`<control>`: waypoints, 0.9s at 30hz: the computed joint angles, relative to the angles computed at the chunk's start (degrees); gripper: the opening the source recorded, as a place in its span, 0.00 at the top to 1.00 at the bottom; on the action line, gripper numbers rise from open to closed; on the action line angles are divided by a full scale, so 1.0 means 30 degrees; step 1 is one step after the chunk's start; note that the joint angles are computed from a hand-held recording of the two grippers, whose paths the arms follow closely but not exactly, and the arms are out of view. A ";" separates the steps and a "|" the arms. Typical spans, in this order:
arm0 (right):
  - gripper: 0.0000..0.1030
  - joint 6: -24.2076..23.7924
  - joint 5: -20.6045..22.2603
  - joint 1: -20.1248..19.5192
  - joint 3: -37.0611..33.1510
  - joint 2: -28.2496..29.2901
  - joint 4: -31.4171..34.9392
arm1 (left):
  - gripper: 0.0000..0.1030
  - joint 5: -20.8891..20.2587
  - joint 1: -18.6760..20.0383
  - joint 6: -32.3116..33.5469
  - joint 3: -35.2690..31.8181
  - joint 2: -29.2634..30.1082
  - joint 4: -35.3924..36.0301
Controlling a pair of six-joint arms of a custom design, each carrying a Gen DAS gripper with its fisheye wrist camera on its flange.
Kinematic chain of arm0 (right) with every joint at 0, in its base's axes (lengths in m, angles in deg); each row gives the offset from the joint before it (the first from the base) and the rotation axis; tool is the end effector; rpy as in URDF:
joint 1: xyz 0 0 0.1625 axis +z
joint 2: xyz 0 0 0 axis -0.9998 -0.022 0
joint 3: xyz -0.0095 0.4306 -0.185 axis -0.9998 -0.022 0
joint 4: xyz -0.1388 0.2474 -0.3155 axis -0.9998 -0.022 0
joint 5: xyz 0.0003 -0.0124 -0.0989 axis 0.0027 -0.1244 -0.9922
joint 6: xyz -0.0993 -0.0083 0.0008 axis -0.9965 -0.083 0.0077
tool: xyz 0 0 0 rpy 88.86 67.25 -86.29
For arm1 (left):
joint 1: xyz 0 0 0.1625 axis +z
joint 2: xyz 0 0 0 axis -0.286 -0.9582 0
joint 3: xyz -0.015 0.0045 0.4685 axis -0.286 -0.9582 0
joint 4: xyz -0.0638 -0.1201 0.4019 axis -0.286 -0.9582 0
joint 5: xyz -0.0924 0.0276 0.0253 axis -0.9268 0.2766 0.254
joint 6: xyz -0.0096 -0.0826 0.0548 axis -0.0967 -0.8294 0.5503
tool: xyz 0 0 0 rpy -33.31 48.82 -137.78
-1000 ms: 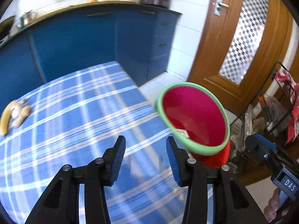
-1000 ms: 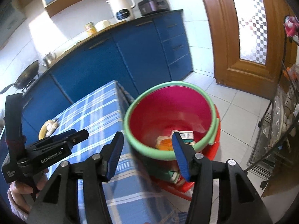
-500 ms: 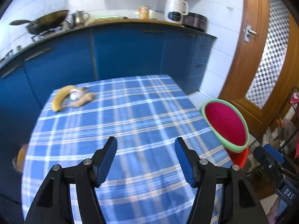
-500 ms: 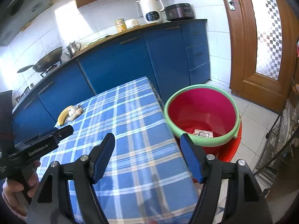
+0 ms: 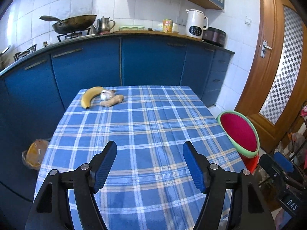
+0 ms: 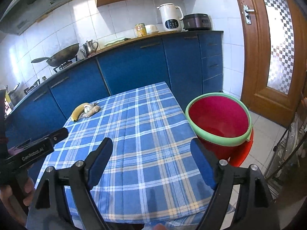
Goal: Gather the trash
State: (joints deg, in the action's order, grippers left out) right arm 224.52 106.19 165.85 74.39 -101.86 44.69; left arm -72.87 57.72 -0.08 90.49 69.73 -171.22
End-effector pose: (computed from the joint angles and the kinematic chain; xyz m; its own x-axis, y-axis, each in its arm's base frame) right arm -0.0045 -0.5198 0.3267 -0.8320 0.1572 0.5320 -0.3716 0.5541 -0.7449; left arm -0.3675 -0.6013 -0.0894 -0.7518 0.1567 -0.6405 0.5795 0.6202 -0.5286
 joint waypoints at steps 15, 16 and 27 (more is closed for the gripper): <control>0.20 -0.0157 -0.0204 0.0087 0.0401 -0.0341 -0.0112 | 0.27 0.0435 -0.0314 0.0170 0.0563 -0.0103 -0.1223; 0.20 -0.0135 -0.0219 0.0077 0.0397 -0.0347 -0.0097 | 0.27 0.0464 -0.0329 0.0229 0.0569 -0.0100 -0.1260; 0.20 -0.0072 -0.0164 0.0061 0.0499 -0.0410 -0.0081 | 0.27 -0.0072 -0.0377 0.0389 0.0711 -0.0143 -0.1485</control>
